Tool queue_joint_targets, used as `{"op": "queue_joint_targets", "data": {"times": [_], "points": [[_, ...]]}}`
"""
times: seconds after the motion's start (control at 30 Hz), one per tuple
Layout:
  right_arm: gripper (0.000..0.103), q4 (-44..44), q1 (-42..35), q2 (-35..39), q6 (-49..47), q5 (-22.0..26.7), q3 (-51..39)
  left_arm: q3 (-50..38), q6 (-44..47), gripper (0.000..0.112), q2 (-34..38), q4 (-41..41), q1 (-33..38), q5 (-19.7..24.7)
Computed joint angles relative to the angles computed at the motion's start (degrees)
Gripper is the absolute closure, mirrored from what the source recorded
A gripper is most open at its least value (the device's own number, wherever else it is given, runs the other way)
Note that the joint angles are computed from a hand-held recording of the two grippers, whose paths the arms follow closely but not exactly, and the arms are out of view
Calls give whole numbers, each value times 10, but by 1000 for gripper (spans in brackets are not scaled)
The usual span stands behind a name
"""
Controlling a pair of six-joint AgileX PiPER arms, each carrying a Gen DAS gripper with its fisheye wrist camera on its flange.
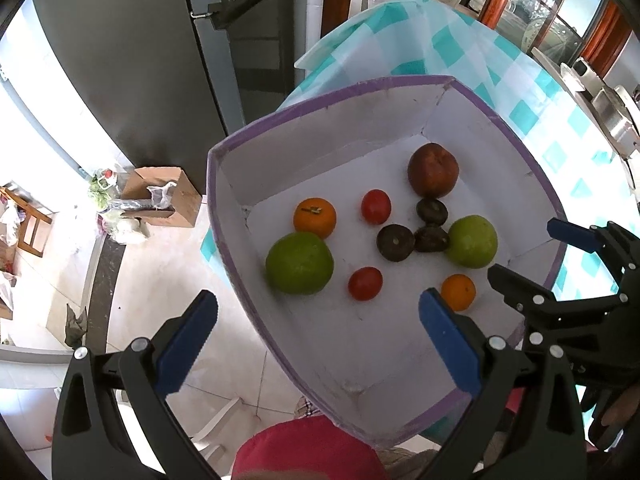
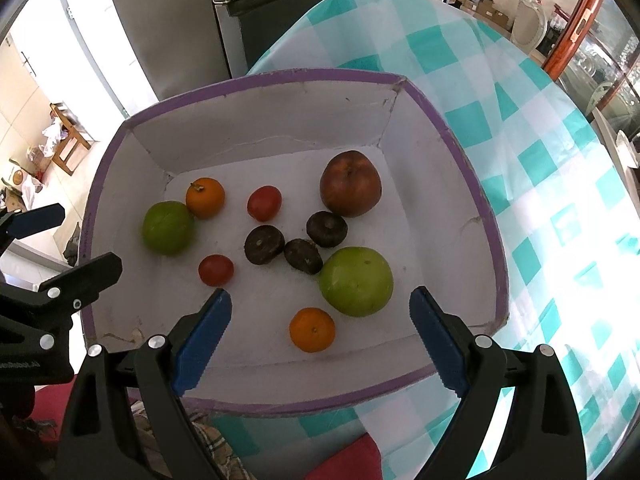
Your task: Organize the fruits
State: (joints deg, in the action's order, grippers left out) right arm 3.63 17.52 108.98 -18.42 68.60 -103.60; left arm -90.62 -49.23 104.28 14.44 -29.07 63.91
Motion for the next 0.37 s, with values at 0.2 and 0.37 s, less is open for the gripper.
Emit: {"op": "queue_joint_targets", "data": {"times": [0.2, 0.37], "points": [[15, 3, -6, -40, 0, -16, 37, -1, -19, 11, -8, 19, -14, 7], [15, 26, -35, -94, -14, -34, 94, -5, -50, 11, -18, 40, -53, 27]]}}
